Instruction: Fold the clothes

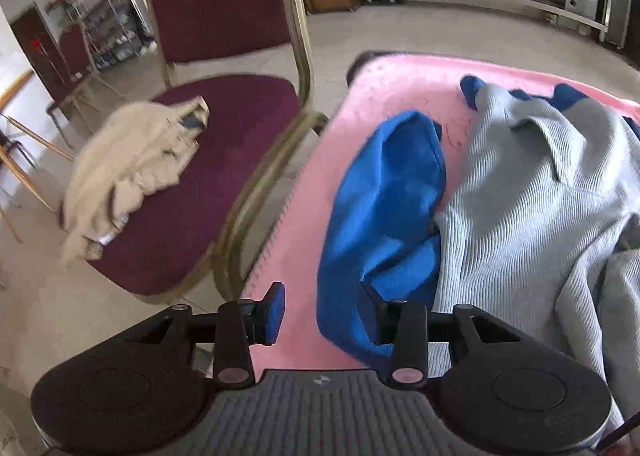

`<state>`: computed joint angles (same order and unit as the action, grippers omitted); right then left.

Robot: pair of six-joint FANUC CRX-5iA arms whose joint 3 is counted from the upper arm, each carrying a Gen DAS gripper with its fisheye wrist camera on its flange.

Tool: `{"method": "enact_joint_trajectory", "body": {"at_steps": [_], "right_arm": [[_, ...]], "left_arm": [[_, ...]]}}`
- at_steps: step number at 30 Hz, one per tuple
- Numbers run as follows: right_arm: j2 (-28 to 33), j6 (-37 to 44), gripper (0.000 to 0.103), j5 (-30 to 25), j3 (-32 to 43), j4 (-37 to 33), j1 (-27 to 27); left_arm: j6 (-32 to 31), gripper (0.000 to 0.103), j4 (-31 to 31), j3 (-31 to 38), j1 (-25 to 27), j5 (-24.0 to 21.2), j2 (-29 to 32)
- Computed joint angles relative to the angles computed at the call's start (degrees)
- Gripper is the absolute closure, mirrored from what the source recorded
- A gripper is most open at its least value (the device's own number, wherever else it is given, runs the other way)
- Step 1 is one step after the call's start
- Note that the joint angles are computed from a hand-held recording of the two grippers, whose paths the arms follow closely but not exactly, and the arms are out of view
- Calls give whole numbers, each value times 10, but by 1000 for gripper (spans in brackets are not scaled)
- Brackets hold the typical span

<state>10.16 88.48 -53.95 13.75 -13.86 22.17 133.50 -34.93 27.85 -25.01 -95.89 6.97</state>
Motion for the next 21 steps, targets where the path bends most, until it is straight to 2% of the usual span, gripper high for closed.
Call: {"method": "enact_joint_trajectory", "body": {"at_steps": [2, 3, 4, 5, 6, 7, 8, 9, 10, 12, 13, 14, 15, 18, 21], "right_arm": [[29, 4, 41, -28, 25, 17, 10], [38, 18, 58, -43, 37, 7, 11], [39, 23, 95, -38, 35, 8, 14], [28, 17, 99, -7, 17, 23, 22], [10, -6, 99, 48, -13, 43, 28], [-10, -60, 99, 121, -45, 69, 30], [-18, -127, 99, 169, -62, 102, 28], [-18, -198, 99, 199, -73, 145, 24], [-13, -247, 99, 206, -76, 179, 18], [8, -257, 92, 150, -45, 174, 5], [17, -246, 79, 109, -26, 161, 2], [20, -238, 72, 75, -15, 155, 2], [16, -232, 69, 60, -16, 152, 5], [-38, -225, 48, 82, -64, 161, 26], [-80, -168, 48, 45, -59, 94, 31]], "left_arm": [[-3, 62, 12, -12, 5, 22, -4], [-7, 62, 15, -17, 6, 32, -6], [-12, 62, 15, -19, 5, 42, -8], [-17, 62, 15, -19, 5, 53, -9], [-21, 62, 10, -17, 2, 59, -8], [-23, 62, 2, -14, -1, 63, -7], [-26, 62, -5, -12, -4, 67, -6], [-28, 61, -12, -9, -7, 72, -5], [-32, 60, -13, -6, -8, 70, -3], [-37, 58, -5, -8, -4, 63, -1], [-36, 58, 3, -15, 0, 61, -4], [-34, 58, 11, -22, 5, 60, -7], [-34, 58, 21, -31, 10, 58, -14], [-36, 58, 48, -59, 22, 52, -37], [-58, 57, 74, -85, 35, 47, -66]]}}
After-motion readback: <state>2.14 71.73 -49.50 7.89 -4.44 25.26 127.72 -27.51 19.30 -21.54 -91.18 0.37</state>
